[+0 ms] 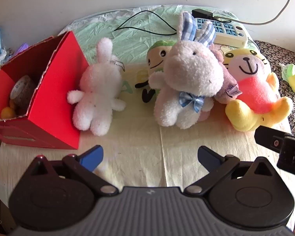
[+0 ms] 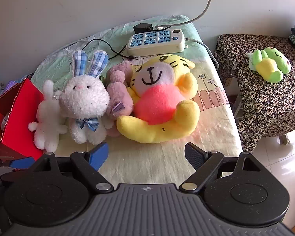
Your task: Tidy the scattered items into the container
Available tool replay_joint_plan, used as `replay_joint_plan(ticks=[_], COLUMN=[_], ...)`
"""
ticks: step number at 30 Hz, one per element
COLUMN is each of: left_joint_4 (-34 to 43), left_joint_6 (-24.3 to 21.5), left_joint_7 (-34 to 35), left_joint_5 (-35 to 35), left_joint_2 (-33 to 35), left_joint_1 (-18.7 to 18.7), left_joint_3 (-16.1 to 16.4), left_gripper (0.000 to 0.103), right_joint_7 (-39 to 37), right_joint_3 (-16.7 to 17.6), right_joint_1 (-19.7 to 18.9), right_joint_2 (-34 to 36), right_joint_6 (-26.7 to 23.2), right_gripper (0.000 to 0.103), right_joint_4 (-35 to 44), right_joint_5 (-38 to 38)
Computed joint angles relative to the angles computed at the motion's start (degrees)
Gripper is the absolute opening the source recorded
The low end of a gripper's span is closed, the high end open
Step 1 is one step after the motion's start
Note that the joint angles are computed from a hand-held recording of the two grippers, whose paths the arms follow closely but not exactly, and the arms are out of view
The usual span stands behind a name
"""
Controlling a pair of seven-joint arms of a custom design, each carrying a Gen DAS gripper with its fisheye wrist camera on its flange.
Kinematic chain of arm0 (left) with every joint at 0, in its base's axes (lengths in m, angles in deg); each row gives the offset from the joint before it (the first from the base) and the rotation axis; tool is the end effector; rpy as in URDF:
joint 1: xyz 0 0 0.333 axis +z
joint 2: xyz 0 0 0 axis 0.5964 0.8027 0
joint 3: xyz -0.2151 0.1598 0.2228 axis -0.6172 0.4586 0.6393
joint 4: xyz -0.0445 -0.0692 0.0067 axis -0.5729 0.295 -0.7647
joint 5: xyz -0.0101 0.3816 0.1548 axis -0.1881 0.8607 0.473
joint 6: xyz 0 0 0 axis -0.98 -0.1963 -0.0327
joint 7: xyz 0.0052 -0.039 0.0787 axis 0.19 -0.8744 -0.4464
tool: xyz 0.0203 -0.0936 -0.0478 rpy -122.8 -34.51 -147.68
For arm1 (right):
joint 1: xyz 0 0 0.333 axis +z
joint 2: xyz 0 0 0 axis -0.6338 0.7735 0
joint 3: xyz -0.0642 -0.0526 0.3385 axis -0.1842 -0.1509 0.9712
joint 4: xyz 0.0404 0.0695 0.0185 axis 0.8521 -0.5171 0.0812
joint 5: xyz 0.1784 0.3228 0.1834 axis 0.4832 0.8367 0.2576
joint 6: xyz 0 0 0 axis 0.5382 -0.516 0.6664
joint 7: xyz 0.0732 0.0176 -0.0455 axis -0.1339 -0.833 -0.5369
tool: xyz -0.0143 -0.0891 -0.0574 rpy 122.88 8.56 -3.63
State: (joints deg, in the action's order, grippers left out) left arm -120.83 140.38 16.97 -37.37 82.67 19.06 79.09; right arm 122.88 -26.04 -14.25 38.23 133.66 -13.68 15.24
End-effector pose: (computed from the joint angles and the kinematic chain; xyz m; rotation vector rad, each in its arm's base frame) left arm 0.7222 -0.2848 0.4087 -1.7499 2.0982 -0.4304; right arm 0.6752 0.2618 0.4016 -1.4613 2.1089 -0.4527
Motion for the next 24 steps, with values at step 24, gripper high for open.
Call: replay_joint_plan(ticks=[24], left_joint_4=[1.67], left_joint_6=[-0.88], left_joint_7=[1.47], left_joint_5=[2.28], left_joint_2=[1.19], left_joint_1=[-1.06], left_joint_3=[0.48], left_gripper=[0.102], right_joint_7=[-0.46], right_joint_3=[0.22], right_joint_1=[-0.29], right_joint_2=[0.49], right_joint_6=[1.07], right_gripper=[0.086], right_joint_4=[-0.28], right_joint_5=[1.81])
